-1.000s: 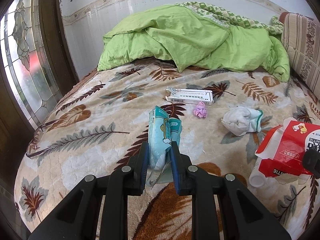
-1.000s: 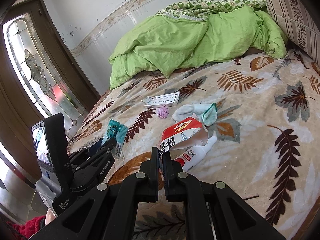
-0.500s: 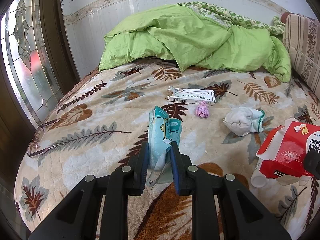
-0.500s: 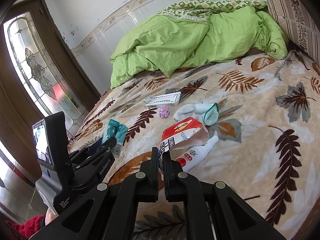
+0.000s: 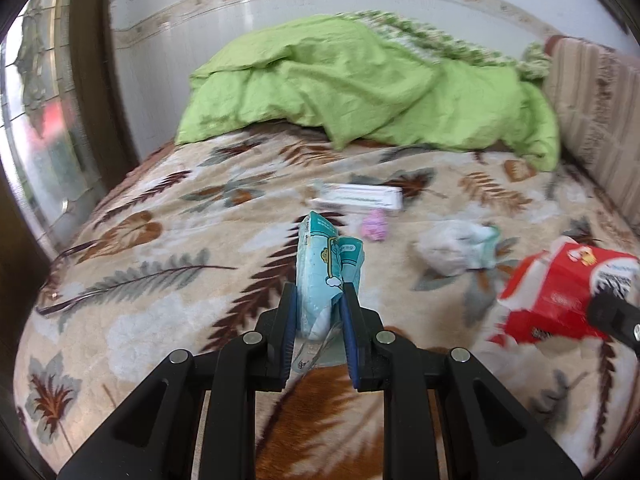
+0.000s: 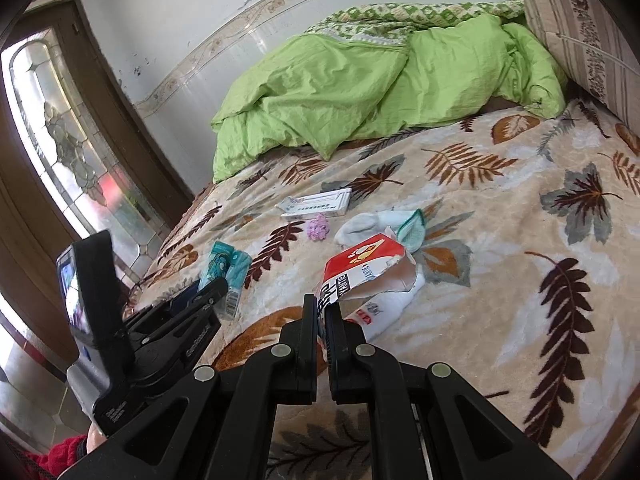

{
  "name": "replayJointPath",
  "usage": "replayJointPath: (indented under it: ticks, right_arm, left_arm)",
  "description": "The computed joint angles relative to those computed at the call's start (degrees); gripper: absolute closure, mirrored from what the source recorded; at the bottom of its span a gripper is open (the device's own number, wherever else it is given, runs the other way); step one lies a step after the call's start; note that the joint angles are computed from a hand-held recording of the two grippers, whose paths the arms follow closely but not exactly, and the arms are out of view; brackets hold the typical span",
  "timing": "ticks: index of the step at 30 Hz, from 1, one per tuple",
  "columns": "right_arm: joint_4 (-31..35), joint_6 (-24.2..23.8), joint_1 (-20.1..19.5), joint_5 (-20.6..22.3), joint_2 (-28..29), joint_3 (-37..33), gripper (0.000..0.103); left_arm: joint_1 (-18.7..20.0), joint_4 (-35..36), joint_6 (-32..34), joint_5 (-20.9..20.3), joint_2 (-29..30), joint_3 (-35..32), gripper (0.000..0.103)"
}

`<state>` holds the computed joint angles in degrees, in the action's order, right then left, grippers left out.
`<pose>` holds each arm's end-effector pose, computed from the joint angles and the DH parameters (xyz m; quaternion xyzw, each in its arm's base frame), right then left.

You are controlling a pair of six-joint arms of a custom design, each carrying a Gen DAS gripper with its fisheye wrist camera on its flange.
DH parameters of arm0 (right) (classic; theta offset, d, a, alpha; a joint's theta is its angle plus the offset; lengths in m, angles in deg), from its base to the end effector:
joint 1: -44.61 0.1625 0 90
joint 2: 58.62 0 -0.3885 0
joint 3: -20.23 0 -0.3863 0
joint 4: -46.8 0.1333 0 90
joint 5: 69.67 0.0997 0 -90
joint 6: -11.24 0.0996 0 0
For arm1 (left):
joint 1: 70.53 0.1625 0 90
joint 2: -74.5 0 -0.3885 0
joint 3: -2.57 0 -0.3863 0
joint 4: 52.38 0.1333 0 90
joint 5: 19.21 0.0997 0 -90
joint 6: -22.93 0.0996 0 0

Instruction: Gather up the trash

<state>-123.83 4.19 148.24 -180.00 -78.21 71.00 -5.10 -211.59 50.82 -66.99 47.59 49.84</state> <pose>0.2920 -0.7856 0.1078 0.0879 -0.8928 0.4202 0.1364 -0.1629 -0.8379 0.2305 0.2418 0.8278 -0.3761 0.3390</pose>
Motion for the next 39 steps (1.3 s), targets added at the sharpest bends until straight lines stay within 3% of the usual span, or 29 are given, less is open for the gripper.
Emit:
replayJointPath:
  ticks: [11, 16, 23, 39]
  right_arm:
    - [-14.27, 2.68, 0.45, -5.20, -14.81, 22.87, 0.098]
    - [-20.44, 5.07, 0.79, -8.14, -21.59, 33.51, 0.098]
    - [-26.43, 7.20, 1.06, -11.31, -27.42, 43.18, 0.098]
    - [-35.39, 10.03, 2.17, -16.95, -35.75, 55.72, 0.098]
  left_arm:
    - [-3.88, 7.27, -1.29, -13.90, -10.03, 15.44, 0.083]
    - [-6.71, 7.38, -0.07, -14.28, -12.49, 21.27, 0.083]
    - [-10.26, 6.08, 2.72, -15.49, -14.72, 27.34, 0.082]
    - [-14.96, 5.88, 5.78, -18.06, -15.91, 32.80, 0.082]
